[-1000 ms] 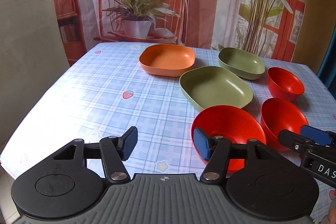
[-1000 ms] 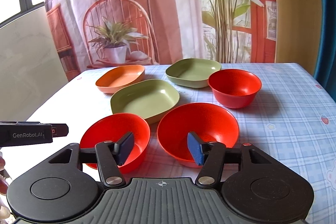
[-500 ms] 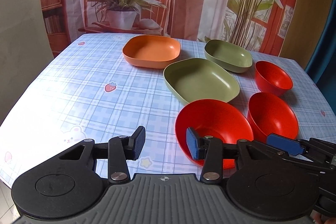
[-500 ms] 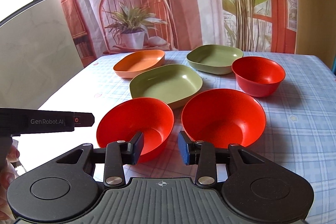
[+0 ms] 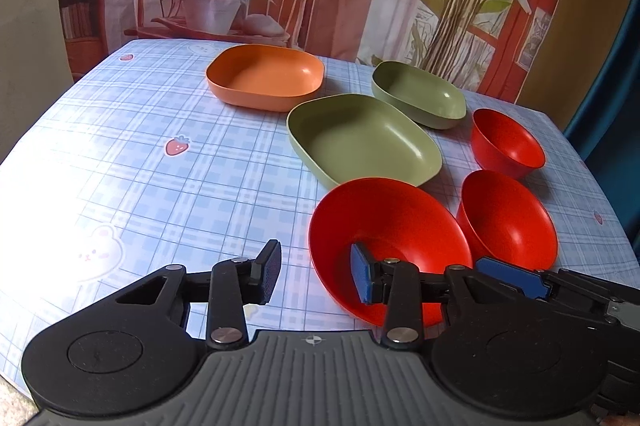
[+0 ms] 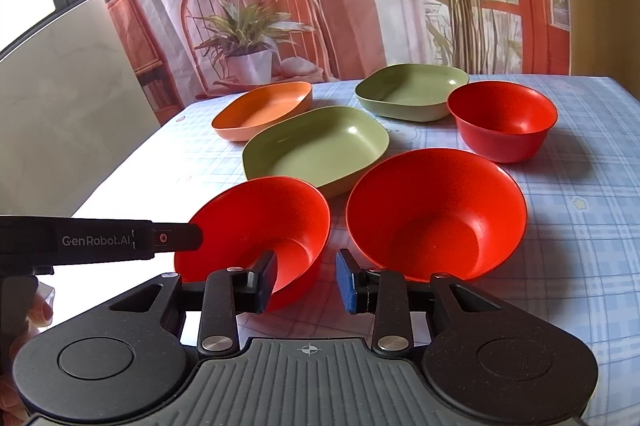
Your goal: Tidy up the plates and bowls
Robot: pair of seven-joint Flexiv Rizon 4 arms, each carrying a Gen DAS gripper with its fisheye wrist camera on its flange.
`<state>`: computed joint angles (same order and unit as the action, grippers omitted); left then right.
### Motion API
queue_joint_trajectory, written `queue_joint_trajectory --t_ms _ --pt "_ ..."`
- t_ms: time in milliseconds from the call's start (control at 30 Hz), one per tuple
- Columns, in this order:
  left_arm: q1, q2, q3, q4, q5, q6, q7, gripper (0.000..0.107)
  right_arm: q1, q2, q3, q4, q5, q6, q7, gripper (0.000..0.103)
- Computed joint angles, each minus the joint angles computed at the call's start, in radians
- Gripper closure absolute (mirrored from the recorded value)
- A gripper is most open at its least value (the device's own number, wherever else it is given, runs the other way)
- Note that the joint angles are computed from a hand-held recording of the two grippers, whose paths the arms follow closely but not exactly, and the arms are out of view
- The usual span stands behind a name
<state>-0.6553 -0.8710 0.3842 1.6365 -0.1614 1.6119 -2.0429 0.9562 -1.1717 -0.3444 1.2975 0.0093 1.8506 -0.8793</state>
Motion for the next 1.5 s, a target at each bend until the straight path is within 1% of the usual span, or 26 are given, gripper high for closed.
queue_joint_trajectory --t_ms 67,100,167,267,300,333,367,400,467,567,667,767,933,1033,1200,1300,1400,1433,1500 --pt "0.005 -0.001 -0.008 -0.003 0.003 0.001 0.005 0.073 -0.003 -0.001 0.005 -0.002 -0.005 0.005 -0.005 0.074" --pt "0.014 0.0 -0.02 -0.002 0.005 0.005 0.01 0.078 -0.006 -0.001 0.01 -0.003 -0.007 0.006 -0.008 0.076" --pt "0.038 0.006 -0.055 0.006 0.007 0.018 0.024 0.08 -0.012 -0.001 0.02 -0.005 -0.009 0.007 -0.011 0.078" --pt "0.051 0.009 -0.078 0.017 -0.003 0.028 0.035 0.08 -0.017 0.0 0.027 -0.005 -0.007 0.008 -0.013 0.08" --pt "0.06 0.011 -0.091 0.022 -0.007 0.033 0.039 0.082 -0.017 0.0 0.029 -0.004 -0.005 0.01 -0.013 0.08" --pt "0.069 0.013 -0.105 0.027 -0.012 0.04 0.043 0.084 -0.017 0.001 0.029 -0.003 -0.004 0.013 -0.014 0.082" --pt "0.08 0.016 -0.122 0.036 -0.014 0.053 0.05 0.089 -0.018 0.001 0.031 -0.001 -0.002 0.017 -0.016 0.083" --pt "0.077 0.015 -0.119 0.038 -0.02 0.058 0.054 0.09 -0.019 0.002 0.033 0.0 -0.002 0.019 -0.019 0.084" --pt "0.063 0.013 -0.106 0.042 -0.031 0.068 0.064 0.09 -0.013 0.003 0.028 0.002 0.006 0.019 -0.02 0.084" --pt "0.061 0.016 -0.112 0.051 -0.051 0.083 0.08 0.09 -0.008 0.005 0.024 0.006 0.017 0.019 -0.018 0.086" --pt "0.043 0.014 -0.095 0.056 -0.073 0.082 0.091 0.09 -0.002 0.006 0.017 0.01 0.023 0.029 -0.024 0.088" --pt "0.018 0.012 -0.068 0.059 -0.091 0.078 0.095 0.09 0.004 0.007 0.014 0.013 0.03 0.035 -0.034 0.089" --pt "-0.024 0.016 -0.023 0.073 -0.112 0.104 0.101 0.09 0.01 0.007 0.012 0.02 0.051 0.061 -0.057 0.089" --pt "-0.06 0.014 0.017 0.077 -0.132 0.116 0.115 0.09 0.026 0.007 -0.005 0.023 0.077 0.079 -0.078 0.089" --pt "-0.09 0.011 0.052 0.062 -0.155 0.119 0.155 0.09 0.049 0.011 -0.03 0.028 0.142 0.119 -0.123 0.089" --pt "-0.091 0.014 0.052 0.047 -0.158 0.126 0.189 0.09 0.06 0.017 -0.041 0.031 0.191 0.142 -0.156 0.089" --pt "-0.077 0.016 0.032 0.023 -0.154 0.127 0.235 0.09 0.071 0.023 -0.056 0.036 0.249 0.16 -0.19 0.089" --pt "-0.069 0.016 0.02 0.01 -0.152 0.122 0.249 0.09 0.074 0.025 -0.062 0.038 0.271 0.164 -0.2 0.089" --pt "-0.032 0.018 -0.028 -0.016 -0.142 0.113 0.279 0.09 0.082 0.029 -0.073 0.041 0.315 0.159 -0.212 0.089"
